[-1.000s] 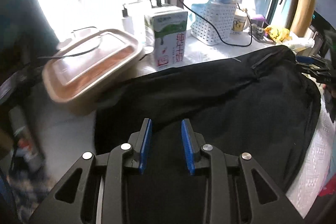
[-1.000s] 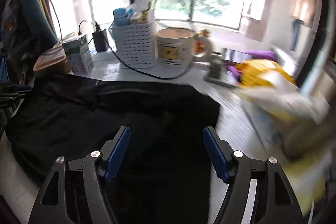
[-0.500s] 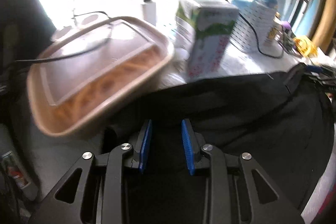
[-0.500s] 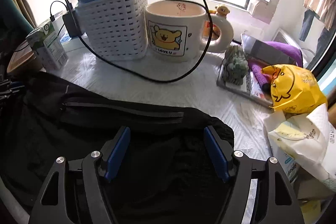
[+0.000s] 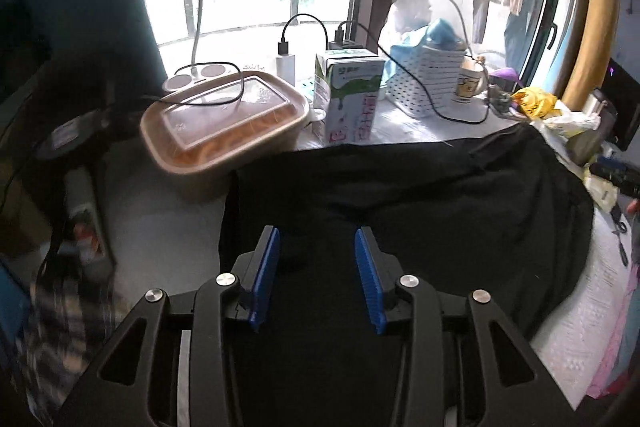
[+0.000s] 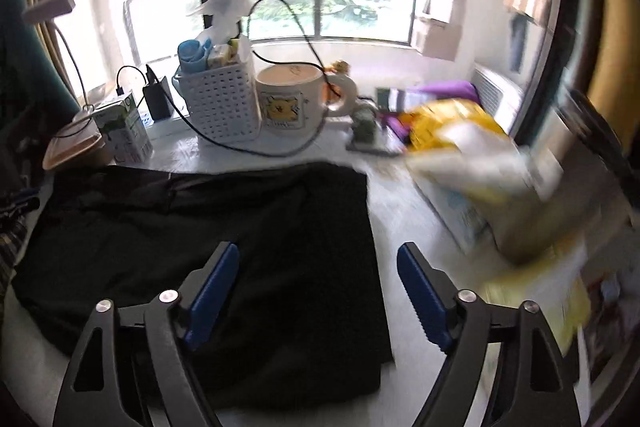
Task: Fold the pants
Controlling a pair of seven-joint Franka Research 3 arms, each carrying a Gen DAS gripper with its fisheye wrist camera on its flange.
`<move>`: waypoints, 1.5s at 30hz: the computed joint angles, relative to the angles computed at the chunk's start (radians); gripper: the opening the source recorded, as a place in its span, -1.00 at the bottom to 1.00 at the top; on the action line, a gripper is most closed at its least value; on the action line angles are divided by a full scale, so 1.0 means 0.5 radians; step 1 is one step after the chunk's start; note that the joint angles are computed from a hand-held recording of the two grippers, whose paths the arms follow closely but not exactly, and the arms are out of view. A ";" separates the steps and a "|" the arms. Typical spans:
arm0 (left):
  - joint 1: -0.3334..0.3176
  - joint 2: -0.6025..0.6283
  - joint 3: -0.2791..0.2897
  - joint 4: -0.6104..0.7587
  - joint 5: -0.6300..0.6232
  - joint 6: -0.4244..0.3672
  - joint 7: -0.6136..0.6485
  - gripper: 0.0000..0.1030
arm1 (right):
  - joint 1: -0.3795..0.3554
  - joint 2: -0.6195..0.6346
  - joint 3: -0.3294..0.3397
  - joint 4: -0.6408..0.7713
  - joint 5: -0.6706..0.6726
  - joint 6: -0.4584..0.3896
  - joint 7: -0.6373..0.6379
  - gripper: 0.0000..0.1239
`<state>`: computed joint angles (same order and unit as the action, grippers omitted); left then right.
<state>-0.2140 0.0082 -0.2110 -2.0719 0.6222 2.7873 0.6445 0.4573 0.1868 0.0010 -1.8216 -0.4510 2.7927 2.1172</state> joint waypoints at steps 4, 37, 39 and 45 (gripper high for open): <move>-0.010 -0.108 -0.023 -0.134 0.066 0.026 -0.166 -0.22 | 0.007 -0.186 0.034 -0.281 -0.061 0.010 0.172 0.35; 0.096 -0.429 -0.122 -0.473 0.003 -0.175 -0.562 -0.19 | 0.017 0.262 0.116 -0.113 1.412 0.605 -0.179 -0.08; 0.092 -0.412 -0.121 -0.449 0.000 -0.189 -0.554 -0.19 | -0.114 0.305 0.261 -0.066 1.540 0.593 -0.278 -0.53; 0.069 -0.361 -0.117 -0.389 0.001 -0.199 -0.536 -0.19 | -0.198 0.258 0.320 -0.135 1.712 0.635 -0.500 -0.80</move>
